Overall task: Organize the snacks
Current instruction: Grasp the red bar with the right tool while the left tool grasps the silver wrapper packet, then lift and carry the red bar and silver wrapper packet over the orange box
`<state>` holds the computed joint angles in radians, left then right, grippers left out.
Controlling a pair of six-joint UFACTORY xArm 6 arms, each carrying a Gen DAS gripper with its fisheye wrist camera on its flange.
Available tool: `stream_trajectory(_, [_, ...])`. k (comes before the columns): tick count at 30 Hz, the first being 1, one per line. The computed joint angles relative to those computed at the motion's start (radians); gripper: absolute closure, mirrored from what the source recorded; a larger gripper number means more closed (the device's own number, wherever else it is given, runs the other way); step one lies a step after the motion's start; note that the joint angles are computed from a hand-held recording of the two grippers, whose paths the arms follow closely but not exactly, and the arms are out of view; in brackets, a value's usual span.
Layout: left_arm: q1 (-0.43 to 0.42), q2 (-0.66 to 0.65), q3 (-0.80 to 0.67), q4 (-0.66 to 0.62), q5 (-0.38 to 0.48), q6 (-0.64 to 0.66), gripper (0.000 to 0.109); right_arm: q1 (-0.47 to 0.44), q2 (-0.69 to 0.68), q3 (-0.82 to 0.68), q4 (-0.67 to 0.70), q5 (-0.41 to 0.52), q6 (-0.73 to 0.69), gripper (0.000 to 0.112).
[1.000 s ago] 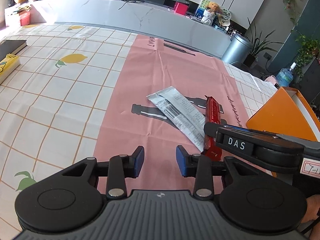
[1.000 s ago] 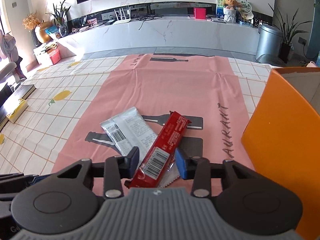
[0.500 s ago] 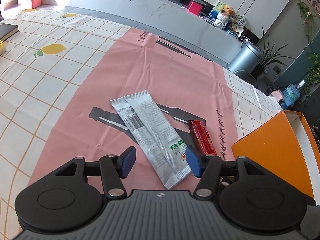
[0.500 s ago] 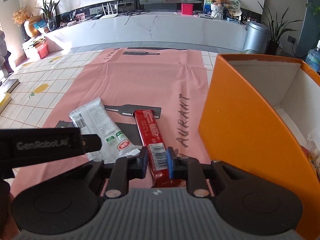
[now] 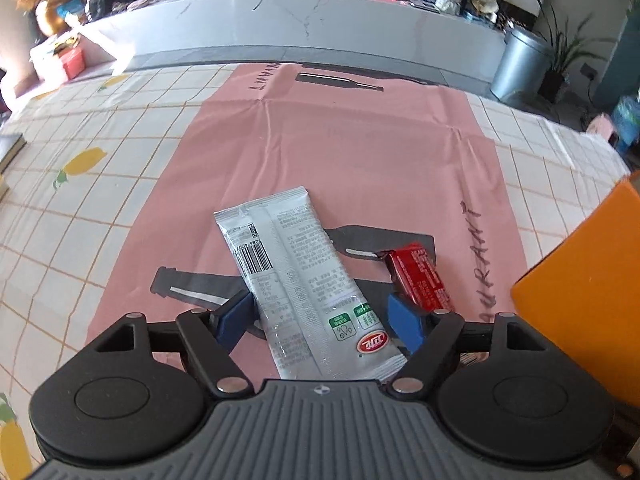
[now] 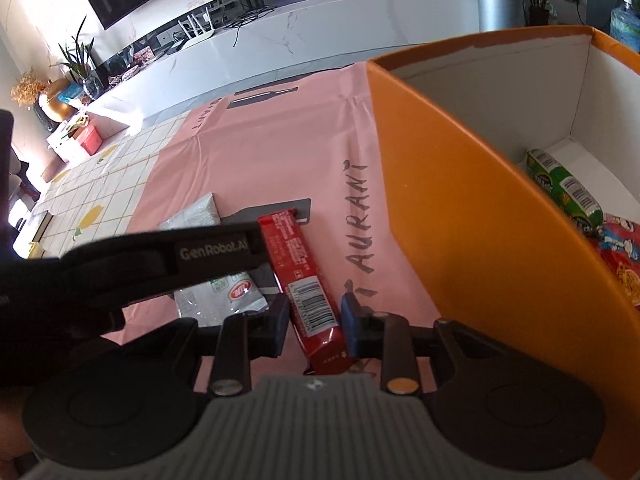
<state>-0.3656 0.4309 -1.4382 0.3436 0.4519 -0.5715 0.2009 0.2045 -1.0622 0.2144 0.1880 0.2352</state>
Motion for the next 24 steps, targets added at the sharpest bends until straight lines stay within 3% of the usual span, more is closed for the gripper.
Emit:
stream_trajectory(2, [0.006, -0.017, 0.030, 0.005, -0.021, 0.036, 0.022, 0.002, 0.000, -0.004, 0.019, 0.011, -0.019, 0.086])
stream_trajectory(4, [0.016, -0.038, 0.056, -0.013, -0.025, 0.082, 0.032, 0.007, -0.003, -0.002, 0.026, 0.017, -0.038, 0.086])
stream_trajectory(9, [0.059, -0.110, 0.138, -0.229, -0.022, 0.330, 0.043, 0.040, -0.005, -0.010, 0.130, 0.040, -0.173, 0.082])
stream_trajectory(13, [0.105, -0.189, 0.229, -0.373, -0.014, 0.498, 0.044, 0.067, -0.019, -0.005, 0.235, 0.062, -0.289, 0.082])
stream_trajectory(15, [0.121, -0.228, 0.269, -0.393, 0.005, 0.564, 0.044, 0.072, -0.024, -0.014, 0.406, 0.103, -0.421, 0.082])
stream_trajectory(17, [0.132, -0.265, 0.309, -0.413, 0.012, 0.623, 0.045, 0.073, -0.029, -0.019, 0.494, 0.138, -0.497, 0.082])
stream_trajectory(20, [0.141, -0.309, 0.367, -0.450, -0.005, 0.696, 0.044, 0.083, -0.038, -0.005, 0.457, 0.132, -0.489, 0.082])
stream_trajectory(24, [0.147, -0.329, 0.434, -0.480, -0.132, 0.620, 0.035, 0.101, -0.020, -0.005, 0.450, 0.068, -0.464, 0.076])
